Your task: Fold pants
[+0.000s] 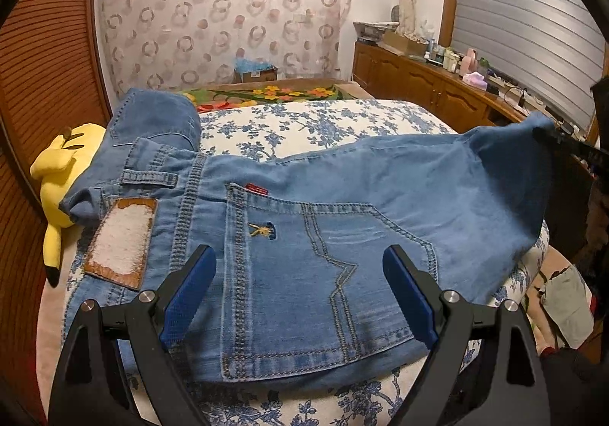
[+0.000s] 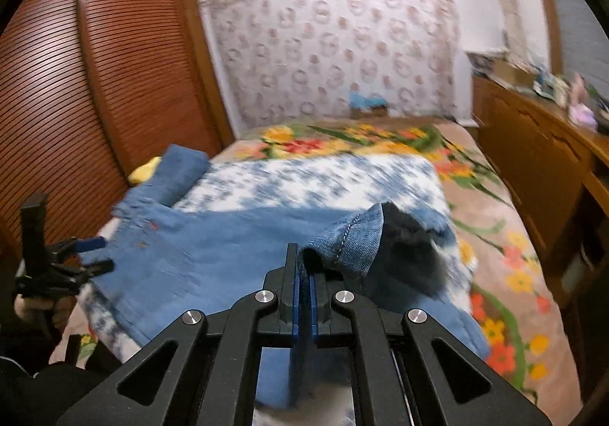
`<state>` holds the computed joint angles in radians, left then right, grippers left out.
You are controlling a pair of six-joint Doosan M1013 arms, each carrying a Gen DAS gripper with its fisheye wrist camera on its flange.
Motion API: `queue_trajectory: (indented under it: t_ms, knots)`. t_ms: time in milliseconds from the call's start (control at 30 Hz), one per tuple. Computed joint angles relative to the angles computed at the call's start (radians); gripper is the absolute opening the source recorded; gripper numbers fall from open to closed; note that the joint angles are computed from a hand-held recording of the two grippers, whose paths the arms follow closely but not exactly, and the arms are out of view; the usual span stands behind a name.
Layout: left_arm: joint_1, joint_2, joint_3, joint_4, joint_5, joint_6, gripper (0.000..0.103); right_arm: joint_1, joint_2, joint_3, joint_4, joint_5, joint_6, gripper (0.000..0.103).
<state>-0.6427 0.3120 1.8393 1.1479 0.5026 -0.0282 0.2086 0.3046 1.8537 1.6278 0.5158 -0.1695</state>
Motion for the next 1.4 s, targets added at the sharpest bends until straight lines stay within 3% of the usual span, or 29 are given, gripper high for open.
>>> queue_trajectory:
  t_ms: [233,433,533,600,833,1133,1267,1400]
  knots:
    - [0.001,-0.029,0.031,0.054,0.025,-0.08,0.09,0.057,-0.012,-0.037,-0.057,0.114,-0.03,0.003]
    - [0.004,-0.057,0.062,0.103,0.056,-0.155,0.09,0.113,-0.004,-0.076,-0.171,0.194,0.028,0.003]
    - [0.007,-0.063,0.07,0.111,0.062,-0.173,0.09,0.139,0.01,-0.097,-0.282,0.156,0.101,0.007]
    - [0.008,-0.064,0.071,0.113,0.061,-0.174,0.09,0.15,0.015,-0.101,-0.341,0.129,0.154,0.017]
    - [0.012,-0.057,0.064,0.106,0.039,-0.163,0.09,0.138,0.003,-0.104,-0.356,0.096,0.204,0.035]
    - [0.002,-0.019,0.002,0.027,-0.016,-0.04,0.09,0.149,0.016,-0.097,-0.415,-0.026,0.302,0.04]
    - [-0.005,-0.004,-0.036,0.039,-0.047,0.018,0.09,0.162,0.04,-0.122,-0.474,-0.04,0.391,0.04]
    - [-0.002,0.02,-0.069,-0.036,-0.094,0.119,0.09,0.167,0.057,-0.15,-0.517,-0.011,0.458,0.04]
